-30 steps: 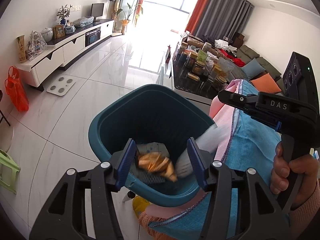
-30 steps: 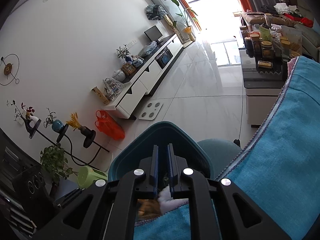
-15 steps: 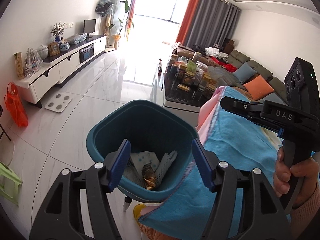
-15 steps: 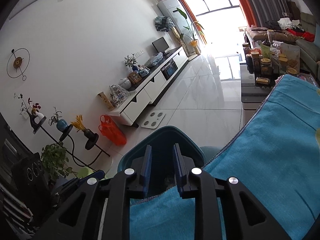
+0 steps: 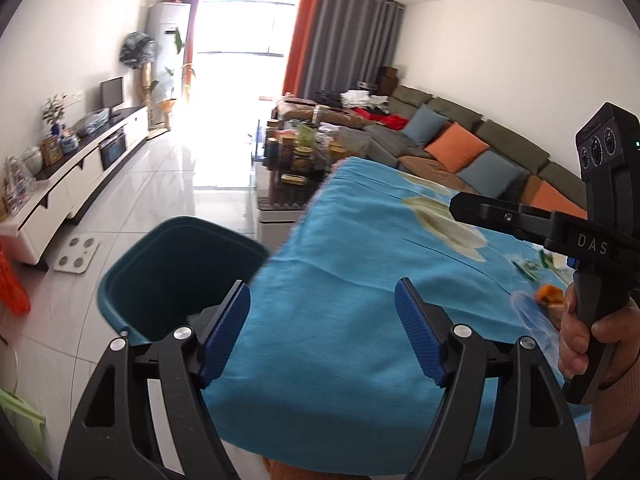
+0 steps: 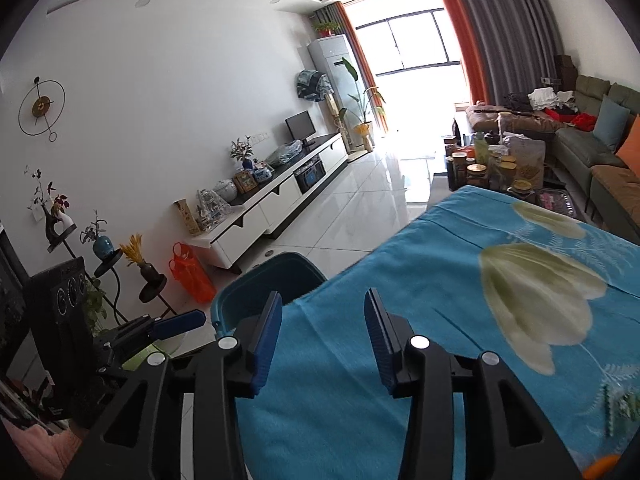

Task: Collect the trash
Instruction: 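Move both open tools back over the bed toward the orange peel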

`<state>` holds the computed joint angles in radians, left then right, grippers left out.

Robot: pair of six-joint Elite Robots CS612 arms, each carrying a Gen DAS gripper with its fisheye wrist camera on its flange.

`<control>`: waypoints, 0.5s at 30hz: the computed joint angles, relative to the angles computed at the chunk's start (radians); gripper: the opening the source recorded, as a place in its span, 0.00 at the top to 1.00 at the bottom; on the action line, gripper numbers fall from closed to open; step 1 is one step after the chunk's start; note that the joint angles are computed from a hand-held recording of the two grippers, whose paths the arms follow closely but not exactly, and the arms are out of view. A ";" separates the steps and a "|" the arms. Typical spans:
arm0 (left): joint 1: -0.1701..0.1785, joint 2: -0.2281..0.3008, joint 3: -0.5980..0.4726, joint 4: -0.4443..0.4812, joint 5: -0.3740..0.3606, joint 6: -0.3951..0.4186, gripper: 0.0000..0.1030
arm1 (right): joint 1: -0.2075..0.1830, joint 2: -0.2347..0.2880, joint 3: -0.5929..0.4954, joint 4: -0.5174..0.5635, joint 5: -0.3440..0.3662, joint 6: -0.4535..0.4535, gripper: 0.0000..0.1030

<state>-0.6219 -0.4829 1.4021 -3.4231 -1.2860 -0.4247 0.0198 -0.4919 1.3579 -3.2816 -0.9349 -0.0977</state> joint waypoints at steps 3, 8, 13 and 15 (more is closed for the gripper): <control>-0.016 0.012 -0.027 0.017 -0.038 0.023 0.28 | -0.018 -0.017 0.049 -0.045 -0.032 0.013 0.59; -0.037 0.036 -0.077 0.050 -0.106 0.047 0.28 | -0.043 -0.036 0.119 -0.120 -0.125 0.045 0.59; -0.048 0.068 -0.141 0.105 -0.211 0.085 0.28 | -0.080 -0.048 0.178 -0.165 -0.190 0.121 0.59; -0.053 0.083 -0.170 0.130 -0.261 0.103 0.28 | -0.097 -0.050 0.197 -0.183 -0.221 0.152 0.59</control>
